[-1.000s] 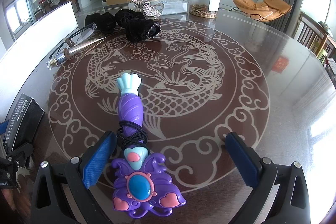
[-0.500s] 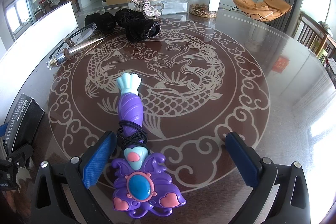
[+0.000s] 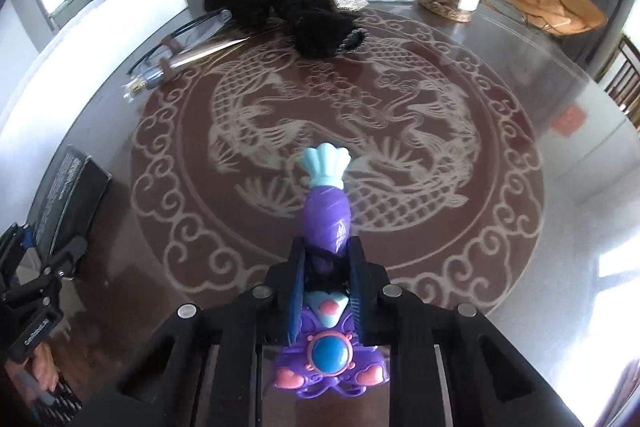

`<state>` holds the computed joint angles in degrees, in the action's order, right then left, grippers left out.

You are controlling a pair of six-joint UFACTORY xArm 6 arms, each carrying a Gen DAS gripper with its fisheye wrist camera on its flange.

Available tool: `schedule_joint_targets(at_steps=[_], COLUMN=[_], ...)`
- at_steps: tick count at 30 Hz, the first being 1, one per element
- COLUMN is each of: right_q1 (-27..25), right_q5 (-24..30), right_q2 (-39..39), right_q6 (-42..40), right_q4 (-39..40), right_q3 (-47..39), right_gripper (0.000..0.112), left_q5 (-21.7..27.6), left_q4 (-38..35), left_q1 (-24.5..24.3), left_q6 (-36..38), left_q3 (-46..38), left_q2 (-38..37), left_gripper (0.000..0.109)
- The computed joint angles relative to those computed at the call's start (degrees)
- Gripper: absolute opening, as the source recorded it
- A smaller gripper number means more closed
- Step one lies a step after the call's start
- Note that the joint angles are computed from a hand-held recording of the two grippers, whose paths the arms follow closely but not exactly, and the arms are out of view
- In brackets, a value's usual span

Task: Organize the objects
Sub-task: 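Carry the wand and black box into the white box and open both tools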

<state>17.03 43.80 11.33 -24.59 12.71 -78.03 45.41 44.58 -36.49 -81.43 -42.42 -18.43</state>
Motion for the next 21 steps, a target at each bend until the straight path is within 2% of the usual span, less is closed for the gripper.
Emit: schedule_joint_targets(at_steps=[3,7,11,15,18,21], right_q1=[-0.42,-0.17,2.25,6.77,11.32,16.98], right_q5=[-1.48,-5.98,-8.44,-7.85,-6.03,-4.36], right_q2=[-2.73,-10.65,-16.52,-18.56,-16.59,-12.00], right_q6=[-2.41,-9.15,-13.68,-16.16,-16.68,-14.85], right_q4=[4.87,13.35,17.91,22.57,26.15,27.23], right_q3=[3.40,11.43,15.00,12.13,5.81,-2.72], right_gripper=[0.019,0.019,0.019,0.019,0.019,0.019], left_q5=[-0.23,0.70,5.04,11.80,16.39,18.89], left_q4=[2.37,6.71,7.85,7.96,7.02,2.52], left_q1=[-0.53,-2.59,-5.44,-5.94,-2.38,7.48], left_q6=[-2.92,-9.35,-13.83,-11.49,-6.98,1.64], left_q3=[1.37,3.95,6.12,7.21,7.81,8.61], left_q2=[-2.29,-7.43,-15.16,-25.36,-33.72,-41.02], left_gripper=[0.057,0.057,0.057,0.057,0.057,0.057])
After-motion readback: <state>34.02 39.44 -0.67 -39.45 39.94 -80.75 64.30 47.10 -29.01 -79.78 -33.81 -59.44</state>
